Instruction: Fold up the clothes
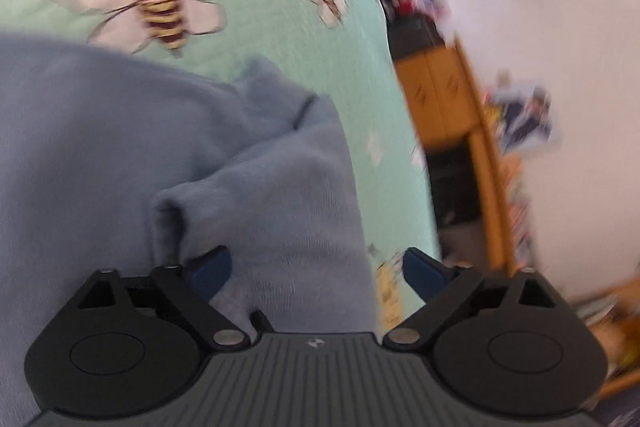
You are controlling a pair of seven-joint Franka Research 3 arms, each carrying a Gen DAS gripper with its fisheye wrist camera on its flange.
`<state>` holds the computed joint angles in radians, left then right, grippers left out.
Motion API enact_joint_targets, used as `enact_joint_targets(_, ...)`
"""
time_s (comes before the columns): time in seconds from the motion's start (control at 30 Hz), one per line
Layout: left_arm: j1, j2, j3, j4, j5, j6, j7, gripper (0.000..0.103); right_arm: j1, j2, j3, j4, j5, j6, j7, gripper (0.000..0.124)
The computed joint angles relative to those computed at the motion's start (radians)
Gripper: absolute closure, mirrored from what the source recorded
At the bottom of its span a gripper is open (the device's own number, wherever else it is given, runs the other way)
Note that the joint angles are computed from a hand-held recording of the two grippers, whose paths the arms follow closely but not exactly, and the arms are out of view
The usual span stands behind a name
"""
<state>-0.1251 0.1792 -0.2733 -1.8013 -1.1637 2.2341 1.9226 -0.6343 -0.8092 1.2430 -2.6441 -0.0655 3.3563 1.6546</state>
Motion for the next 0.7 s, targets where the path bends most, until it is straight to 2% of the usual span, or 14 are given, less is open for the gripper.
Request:
enact_joint_targets(0.13,0.002,-0.019,0.009,0.028,0.07,-0.022,-0.024,0.012,-0.001,0.003,-0.004,-0.001,0.001,0.01,-0.004,0.103)
enact_joint_targets(0.23,-0.006,-0.023,0.001,0.039,0.04,-0.002,0.032,0.01,-0.015,-0.001,0.009,0.002,0.009,0.02,0.003,0.103)
enact_joint_targets(0.4,-0.019,0.005,0.001,0.039,0.067,0.06,-0.088,0.011,-0.027,0.002,0.018,0.004,0.018,0.035,0.008,0.103)
enact_joint_targets(0.43,-0.008,-0.006,-0.003,0.024,0.018,0.063,-0.084,0.011,-0.019,0.008,0.011,-0.001,0.02,0.04,0.007,0.103)
enact_joint_targets(0.53,0.002,-0.062,0.002,-0.016,-0.067,0.096,-0.033,0.011,0.015,0.059,-0.037,-0.016,0.032,0.071,-0.004,0.103)
enact_joint_targets(0.63,0.005,-0.112,0.027,-0.041,-0.171,0.115,0.015,0.009,0.129,0.147,-0.179,-0.036,0.088,0.103,-0.005,0.104)
enact_joint_targets(0.7,0.002,-0.129,0.046,-0.045,-0.183,0.137,0.027,0.007,0.213,0.147,-0.293,-0.066,0.178,0.131,0.043,0.104)
